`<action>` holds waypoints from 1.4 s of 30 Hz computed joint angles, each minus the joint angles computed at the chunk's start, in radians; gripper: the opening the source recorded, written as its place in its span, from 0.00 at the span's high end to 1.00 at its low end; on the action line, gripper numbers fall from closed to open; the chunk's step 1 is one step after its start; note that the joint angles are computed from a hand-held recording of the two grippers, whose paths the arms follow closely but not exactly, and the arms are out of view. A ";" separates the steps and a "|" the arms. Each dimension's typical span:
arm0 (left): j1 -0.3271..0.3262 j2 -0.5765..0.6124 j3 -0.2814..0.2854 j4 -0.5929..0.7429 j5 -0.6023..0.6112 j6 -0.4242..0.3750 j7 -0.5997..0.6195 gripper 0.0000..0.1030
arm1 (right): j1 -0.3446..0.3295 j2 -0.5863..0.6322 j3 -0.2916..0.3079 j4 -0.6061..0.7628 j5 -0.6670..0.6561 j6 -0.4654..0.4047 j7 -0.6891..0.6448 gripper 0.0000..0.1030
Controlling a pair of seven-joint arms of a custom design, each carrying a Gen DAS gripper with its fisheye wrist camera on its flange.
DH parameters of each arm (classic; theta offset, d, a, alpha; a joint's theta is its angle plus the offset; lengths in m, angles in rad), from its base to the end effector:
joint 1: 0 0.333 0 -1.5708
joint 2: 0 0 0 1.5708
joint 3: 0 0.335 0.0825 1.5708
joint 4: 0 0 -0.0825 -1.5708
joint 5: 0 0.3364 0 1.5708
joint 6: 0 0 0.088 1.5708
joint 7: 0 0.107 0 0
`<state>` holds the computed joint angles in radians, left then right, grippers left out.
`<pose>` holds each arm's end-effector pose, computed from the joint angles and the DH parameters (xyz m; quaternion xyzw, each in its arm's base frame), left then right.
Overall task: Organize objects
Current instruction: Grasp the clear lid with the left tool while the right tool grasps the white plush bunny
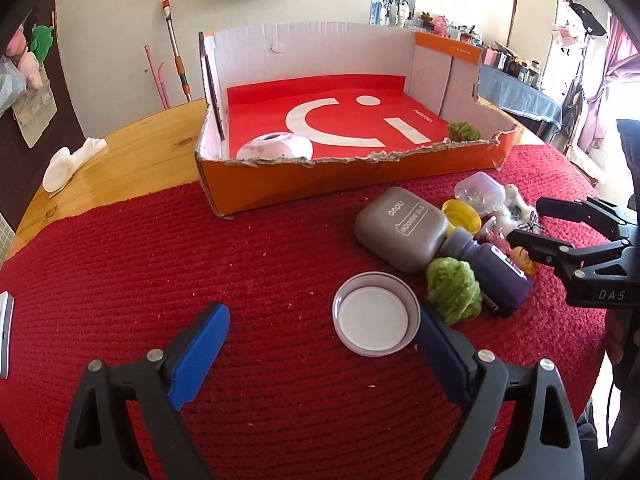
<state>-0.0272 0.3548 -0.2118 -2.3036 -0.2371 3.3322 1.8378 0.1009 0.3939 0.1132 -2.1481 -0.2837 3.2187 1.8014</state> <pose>0.5474 -0.1003 0.3311 -0.5903 0.7361 -0.2640 0.2001 0.5773 0.1470 0.3515 -0.7447 0.5784 -0.1926 0.2716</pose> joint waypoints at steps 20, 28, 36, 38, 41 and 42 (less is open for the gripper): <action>0.323 0.008 -0.298 -0.046 0.195 0.044 -0.108 0.59 | -0.152 0.014 0.166 -0.018 -0.012 0.059 -0.066 0.64; 0.403 -0.014 -0.360 -0.078 0.303 0.073 -0.187 0.59 | -0.203 -0.028 0.195 -0.067 -0.070 0.110 -0.001 0.64; 0.409 -0.031 -0.345 -0.090 0.404 0.089 -0.271 0.59 | -0.226 -0.043 0.203 -0.075 -0.138 0.120 0.062 0.64; 0.401 -0.033 -0.335 -0.089 0.417 0.089 -0.284 0.59 | -0.225 -0.043 0.201 -0.074 -0.148 0.119 0.071 0.64; 0.397 -0.036 -0.327 -0.091 0.434 0.091 -0.302 0.59 | -0.231 -0.043 0.206 -0.075 -0.162 0.120 0.081 0.64; 0.395 -0.038 -0.325 -0.092 0.440 0.092 -0.307 0.59 | -0.233 -0.046 0.207 -0.078 -0.166 0.121 0.084 0.64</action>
